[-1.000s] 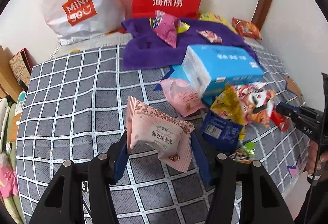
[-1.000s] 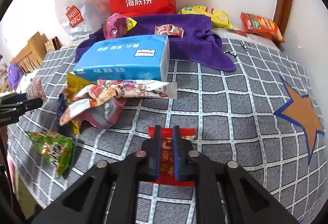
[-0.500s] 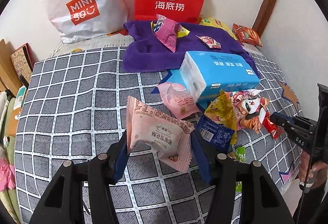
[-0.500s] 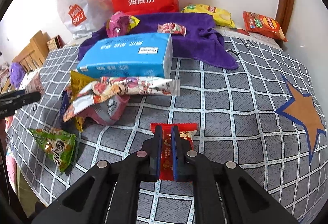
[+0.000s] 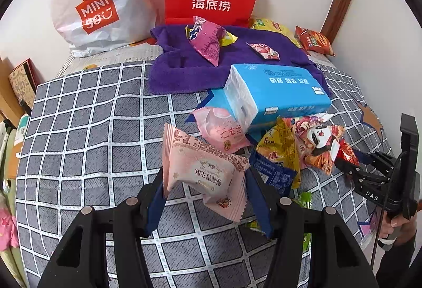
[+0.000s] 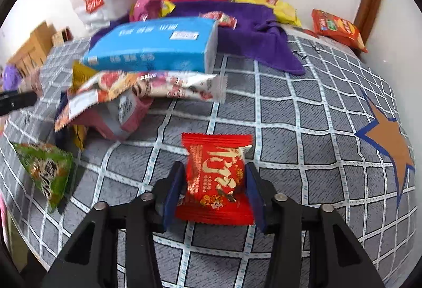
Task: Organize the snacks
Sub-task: 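Carry the red packet and pink wrapper over the purple towel with both tools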
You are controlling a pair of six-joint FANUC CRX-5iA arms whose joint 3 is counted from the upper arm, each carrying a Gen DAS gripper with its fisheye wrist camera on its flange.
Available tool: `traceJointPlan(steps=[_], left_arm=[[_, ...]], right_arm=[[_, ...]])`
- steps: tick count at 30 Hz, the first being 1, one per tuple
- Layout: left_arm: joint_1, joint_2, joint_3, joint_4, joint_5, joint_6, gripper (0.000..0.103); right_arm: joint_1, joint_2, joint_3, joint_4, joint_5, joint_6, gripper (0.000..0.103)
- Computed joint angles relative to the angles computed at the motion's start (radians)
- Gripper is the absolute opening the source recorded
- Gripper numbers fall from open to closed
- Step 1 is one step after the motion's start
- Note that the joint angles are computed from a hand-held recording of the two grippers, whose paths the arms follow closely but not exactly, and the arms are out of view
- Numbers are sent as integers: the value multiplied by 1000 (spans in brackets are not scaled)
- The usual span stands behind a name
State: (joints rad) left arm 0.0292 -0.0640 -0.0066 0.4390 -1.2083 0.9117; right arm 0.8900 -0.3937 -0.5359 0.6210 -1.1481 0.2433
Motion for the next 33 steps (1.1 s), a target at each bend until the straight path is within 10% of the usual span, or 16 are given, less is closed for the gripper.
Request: traceJointPlan(steps=[33], left_arm=[[-126, 252, 416, 32, -51, 119, 56]], right_arm=[[-225, 171, 331, 52, 148, 234, 41]])
